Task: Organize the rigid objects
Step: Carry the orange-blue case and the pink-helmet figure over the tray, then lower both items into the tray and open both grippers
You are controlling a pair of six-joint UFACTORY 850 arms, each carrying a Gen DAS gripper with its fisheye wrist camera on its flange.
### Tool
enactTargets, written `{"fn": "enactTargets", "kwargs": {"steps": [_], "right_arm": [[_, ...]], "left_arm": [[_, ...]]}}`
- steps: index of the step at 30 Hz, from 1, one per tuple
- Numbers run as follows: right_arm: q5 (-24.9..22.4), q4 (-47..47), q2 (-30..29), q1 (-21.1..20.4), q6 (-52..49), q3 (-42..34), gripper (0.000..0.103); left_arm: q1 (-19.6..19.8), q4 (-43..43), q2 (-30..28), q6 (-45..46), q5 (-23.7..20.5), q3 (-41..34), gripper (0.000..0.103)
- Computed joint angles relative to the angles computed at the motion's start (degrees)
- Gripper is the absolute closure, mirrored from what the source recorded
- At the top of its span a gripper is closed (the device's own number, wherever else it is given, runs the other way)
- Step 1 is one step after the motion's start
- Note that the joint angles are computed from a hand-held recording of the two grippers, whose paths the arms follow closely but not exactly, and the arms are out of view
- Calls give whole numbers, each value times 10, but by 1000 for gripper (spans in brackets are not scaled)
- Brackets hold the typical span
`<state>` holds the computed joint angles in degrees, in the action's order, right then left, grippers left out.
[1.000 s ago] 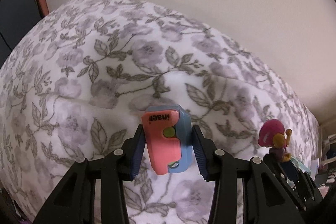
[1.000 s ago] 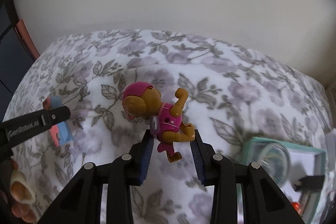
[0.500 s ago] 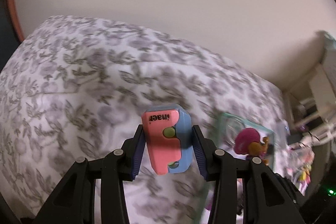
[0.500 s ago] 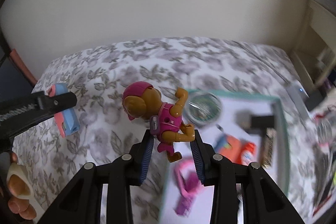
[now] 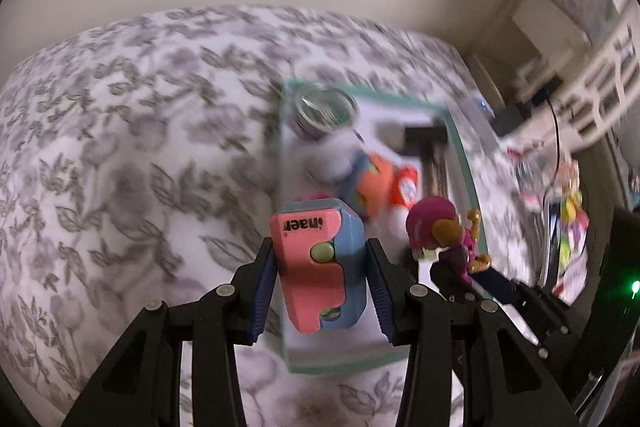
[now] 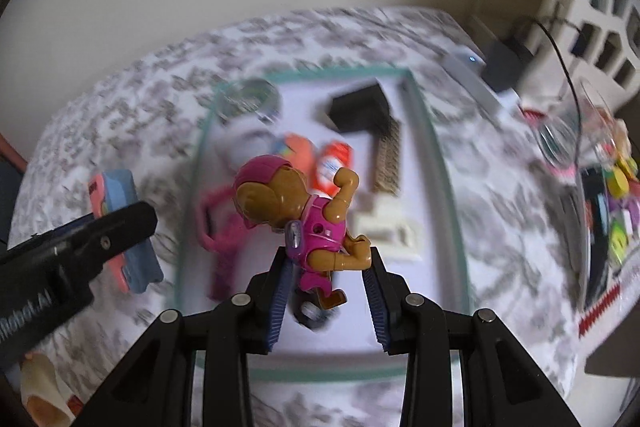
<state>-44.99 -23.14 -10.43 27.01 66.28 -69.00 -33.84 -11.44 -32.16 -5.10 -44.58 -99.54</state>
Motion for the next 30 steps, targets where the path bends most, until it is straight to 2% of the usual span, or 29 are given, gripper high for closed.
{"fn": "enactTargets", "kwargs": {"steps": [6,18,20,21,23,25,26,29,30], "right_arm": [[-13,52,13,-12,-16,38,65],[-17,78,16,-14,-27,47,64],[-14,77,21,-14,-24,52,62],[-11,77,24,-13,-23,54,58],[-9,70,30,-9,-15,57,52],[-7,66,35,-6,-9,59,50],[-5,64,38,-4,-6,61,49],[2,54,46,2,5,65,38],[3,49,48,5,9,65,34]], "left_arm": [[-27,18,-2,12,-15,21,57],[-29,17,4,8,-16,51,57],[-28,16,13,11,-9,62,57],[-28,18,16,9,-7,64,57],[-28,28,26,3,5,75,54],[-28,41,35,-7,14,86,40],[-28,50,40,-15,19,92,38],[-26,77,54,-39,29,109,36],[-25,87,59,-49,33,114,28]]}}
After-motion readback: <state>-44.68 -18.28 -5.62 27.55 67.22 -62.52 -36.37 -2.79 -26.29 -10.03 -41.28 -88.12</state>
